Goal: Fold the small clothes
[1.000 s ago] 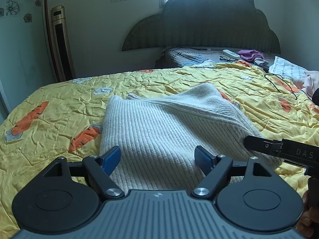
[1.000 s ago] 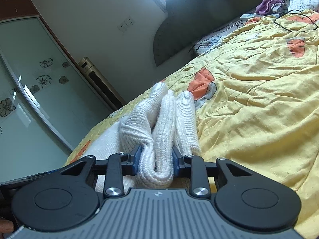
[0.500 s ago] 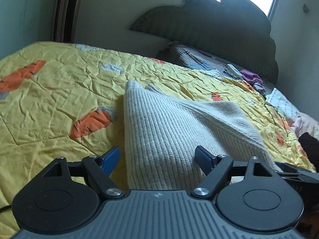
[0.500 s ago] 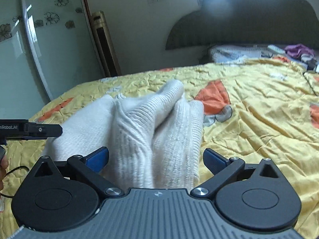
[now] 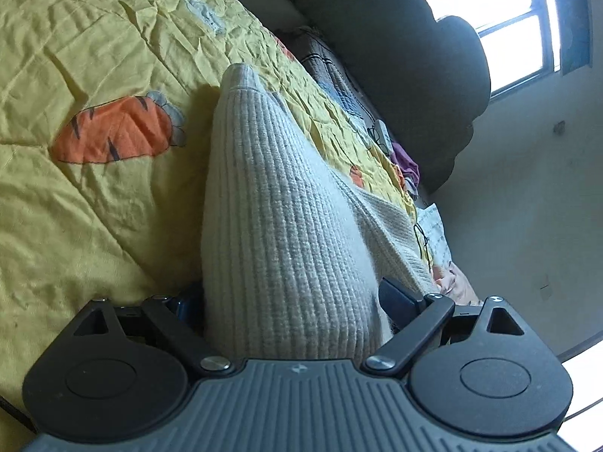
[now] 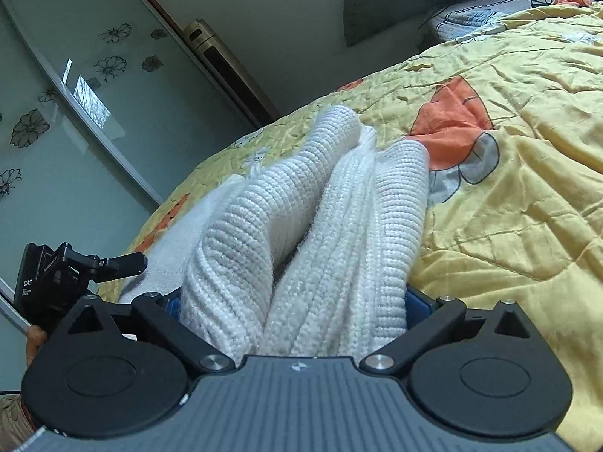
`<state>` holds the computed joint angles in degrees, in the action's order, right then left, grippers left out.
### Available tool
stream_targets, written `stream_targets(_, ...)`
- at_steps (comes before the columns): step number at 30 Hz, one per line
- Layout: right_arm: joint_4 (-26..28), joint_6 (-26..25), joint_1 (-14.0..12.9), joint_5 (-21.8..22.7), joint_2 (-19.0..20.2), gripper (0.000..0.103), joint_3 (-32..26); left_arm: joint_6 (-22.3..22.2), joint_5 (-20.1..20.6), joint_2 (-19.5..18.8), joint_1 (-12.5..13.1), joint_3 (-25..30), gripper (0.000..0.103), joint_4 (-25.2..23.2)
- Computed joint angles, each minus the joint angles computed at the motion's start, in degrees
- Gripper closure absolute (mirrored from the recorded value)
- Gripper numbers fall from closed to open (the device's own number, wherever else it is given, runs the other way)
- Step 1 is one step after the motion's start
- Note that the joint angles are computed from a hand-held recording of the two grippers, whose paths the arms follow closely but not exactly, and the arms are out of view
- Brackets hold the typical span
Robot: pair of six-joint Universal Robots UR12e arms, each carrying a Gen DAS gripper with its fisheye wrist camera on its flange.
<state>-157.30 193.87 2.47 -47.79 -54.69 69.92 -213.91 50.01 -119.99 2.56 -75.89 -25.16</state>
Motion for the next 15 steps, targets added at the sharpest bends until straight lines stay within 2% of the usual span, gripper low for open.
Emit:
stream_targets(2,-0.17,0.71,0.04,0.9,0.36,0.017,-0.46,3.92,3.82,0.58,-0.87,0.25,0.029,-1.48)
stream_targets(3,-1.21,1.49,0.06,1.09,0.44,0.022,-0.32,5.78,5.31,0.95,-1.21,-0.12,0.038,-0.5)
stream_targets(5,-3.06,1.8,0.31,0.21,0.07,0.026,0.38,9.1,8.09,1.84,-1.94,-1.07,0.044,1.75)
stream_targets(8,-5.53,1.59,0.8,-0.82,-0.42,0.031,0.88,14.3,13.43,2.91,-3.24,-1.7,0.047,3.37)
stream_targets(11,-8.31,0.19,1.14,0.73,-0.41,0.031,0.48,18.93,17.73,3.84,-4.13,-2.08,0.047,5.13)
stream_targets(15,-7.31,-1.87,2.22,0.53,0.25,0.033,-1.54,22.66,22.02,4.2,-3.95,-1.54,0.047,5.49)
